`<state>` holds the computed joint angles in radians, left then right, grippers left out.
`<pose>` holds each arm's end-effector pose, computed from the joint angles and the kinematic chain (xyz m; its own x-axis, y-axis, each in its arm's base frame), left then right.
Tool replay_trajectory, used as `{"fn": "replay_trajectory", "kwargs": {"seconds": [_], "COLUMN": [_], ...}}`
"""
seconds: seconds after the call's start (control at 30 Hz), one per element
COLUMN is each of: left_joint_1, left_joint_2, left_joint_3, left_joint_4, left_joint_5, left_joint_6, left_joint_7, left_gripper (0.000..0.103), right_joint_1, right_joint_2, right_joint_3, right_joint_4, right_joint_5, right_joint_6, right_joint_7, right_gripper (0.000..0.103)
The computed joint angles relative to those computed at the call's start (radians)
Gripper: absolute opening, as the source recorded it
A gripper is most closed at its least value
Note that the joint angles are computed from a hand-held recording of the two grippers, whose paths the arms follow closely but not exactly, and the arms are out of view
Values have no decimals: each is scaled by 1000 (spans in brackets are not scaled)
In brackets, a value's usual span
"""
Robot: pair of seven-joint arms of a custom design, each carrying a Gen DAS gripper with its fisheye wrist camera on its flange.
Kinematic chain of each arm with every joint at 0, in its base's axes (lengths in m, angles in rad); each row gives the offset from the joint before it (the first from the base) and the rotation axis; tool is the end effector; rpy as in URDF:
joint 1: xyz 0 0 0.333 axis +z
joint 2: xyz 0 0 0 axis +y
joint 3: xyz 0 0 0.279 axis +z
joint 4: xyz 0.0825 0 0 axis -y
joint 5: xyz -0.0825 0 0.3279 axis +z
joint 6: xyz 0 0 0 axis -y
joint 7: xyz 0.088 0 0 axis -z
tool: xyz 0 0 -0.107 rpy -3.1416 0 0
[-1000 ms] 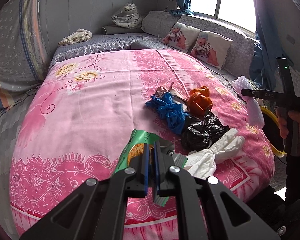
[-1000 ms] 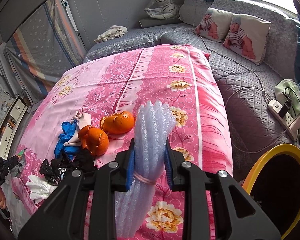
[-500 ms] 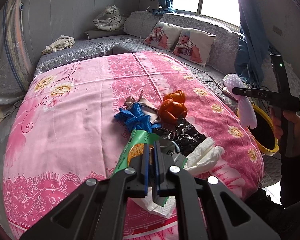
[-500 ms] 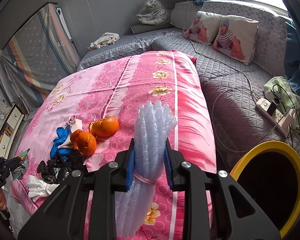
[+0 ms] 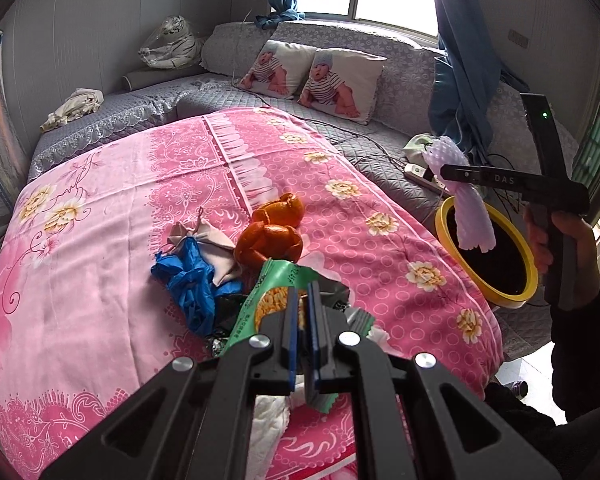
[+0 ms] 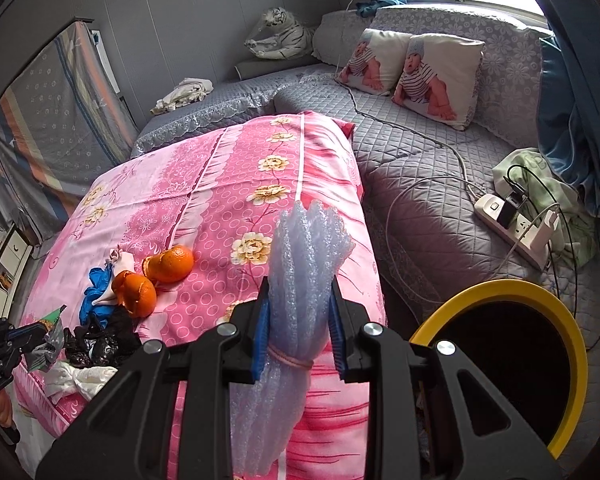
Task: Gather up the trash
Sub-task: 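Carry the noodle packet and foam mesh bundle over the yellow bin with both tools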
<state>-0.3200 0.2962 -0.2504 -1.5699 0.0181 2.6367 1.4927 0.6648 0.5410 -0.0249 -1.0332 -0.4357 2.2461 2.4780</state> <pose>0.5451 -0.3238 0.5488 -0.4845 -0.8679 0.1096 -0.6611 0.2813 -0.6955 0.5477 0.3998 0.5850 -0.0313 -0.9841 -0.1747 -0.7121 0.1446 -0.6870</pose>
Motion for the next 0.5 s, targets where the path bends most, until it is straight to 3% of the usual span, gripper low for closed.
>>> {"fn": "replay_trajectory", "kwargs": {"seconds": [0.5], "left_joint_1": [-113], "left_joint_2": [276], "left_joint_3": [-28], "left_joint_4": [436], "left_joint_5": [-3], "left_joint_6": [-171], "left_joint_7": [98], "left_gripper": [4], "right_joint_1": [-57], "right_joint_2": [-219], "right_joint_3": [21], "right_joint_4": [-318], "right_joint_5": [-123], "right_joint_6": [61], "right_joint_7": [150], "right_gripper": [24]}}
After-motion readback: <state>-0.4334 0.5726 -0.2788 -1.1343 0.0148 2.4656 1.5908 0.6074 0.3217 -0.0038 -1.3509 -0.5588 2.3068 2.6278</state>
